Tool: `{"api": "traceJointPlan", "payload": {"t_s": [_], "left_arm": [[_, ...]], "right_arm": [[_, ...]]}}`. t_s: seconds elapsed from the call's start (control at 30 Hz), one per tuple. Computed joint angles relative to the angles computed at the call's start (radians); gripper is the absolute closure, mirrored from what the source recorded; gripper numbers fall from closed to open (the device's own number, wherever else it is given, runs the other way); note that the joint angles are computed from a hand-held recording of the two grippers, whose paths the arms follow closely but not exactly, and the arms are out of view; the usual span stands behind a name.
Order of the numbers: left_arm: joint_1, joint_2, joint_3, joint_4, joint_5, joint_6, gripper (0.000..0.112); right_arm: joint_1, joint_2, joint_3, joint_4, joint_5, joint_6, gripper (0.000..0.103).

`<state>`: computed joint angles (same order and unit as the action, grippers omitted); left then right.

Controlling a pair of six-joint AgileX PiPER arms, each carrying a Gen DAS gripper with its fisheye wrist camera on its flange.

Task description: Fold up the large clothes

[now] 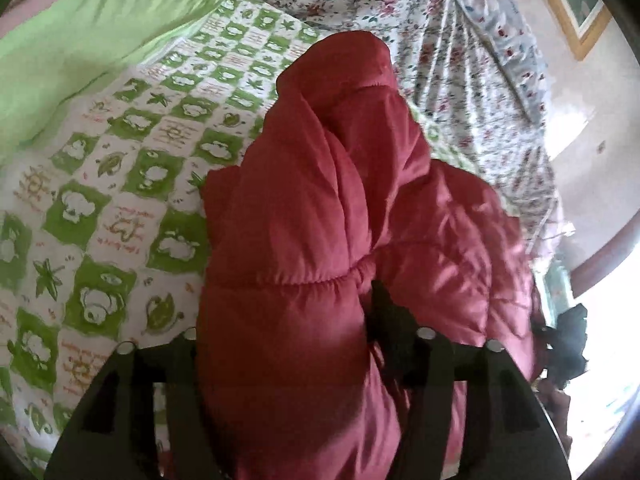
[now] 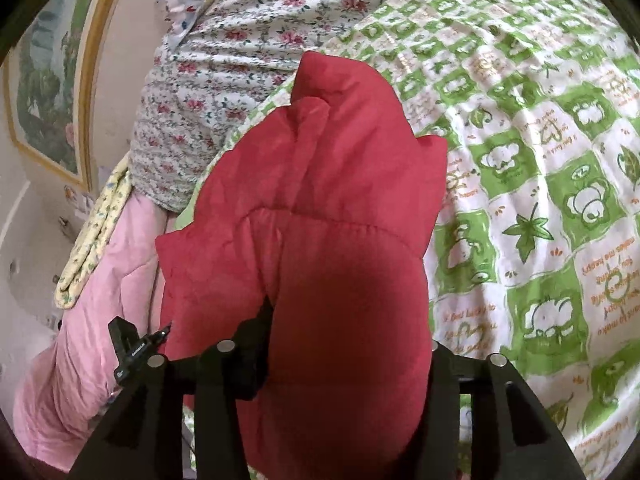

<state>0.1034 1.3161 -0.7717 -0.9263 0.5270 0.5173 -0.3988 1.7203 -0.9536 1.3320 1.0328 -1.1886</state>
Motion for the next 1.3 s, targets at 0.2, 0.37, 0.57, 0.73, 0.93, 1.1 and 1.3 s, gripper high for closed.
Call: {"api": "traceJointPlan", "payload": {"t_s": [0.2,0.37,0.57,0.73,0.93,1.1,1.3], "left_arm": [[-0.085,-0.031,-0.019,0.311,-0.076,-0.331,0.038],[-0.107,-0.135,0.022,0.528,-0.078,-0.578,0.031],[-0.129,-0.240,0.032,0.803,-0.013,-0.851,0.030],[-0.192,-0.332,0.039,0.848,0.017,-0.891,0.030],[-0.355,-0.357,0.009,0.946,0.029,-0.997,0.030],[-0.550,-0.324,-0.011,1.134,0.017,-1.180,0.030],[-0.736,-0.252,-0.023,1.319,0.017,-1.370,0.030]], "right_arm": [[0.016,-0.008,0.028,0.032,-0.054,-0.007,0.044],[0.033,-0.063,0.053,0.009,-0.114,0.007,0.036],[0.055,-0.086,0.063,0.007,-0.163,0.016,0.034],[0.067,-0.098,0.060,-0.010,-0.198,0.051,0.029],[0.052,-0.200,0.089,-0.064,-0.248,0.124,0.028],[0.066,-0.425,0.207,-0.060,-0.410,0.100,0.028],[0.398,-0.623,0.345,-0.082,-0.764,0.050,0.026]]}}
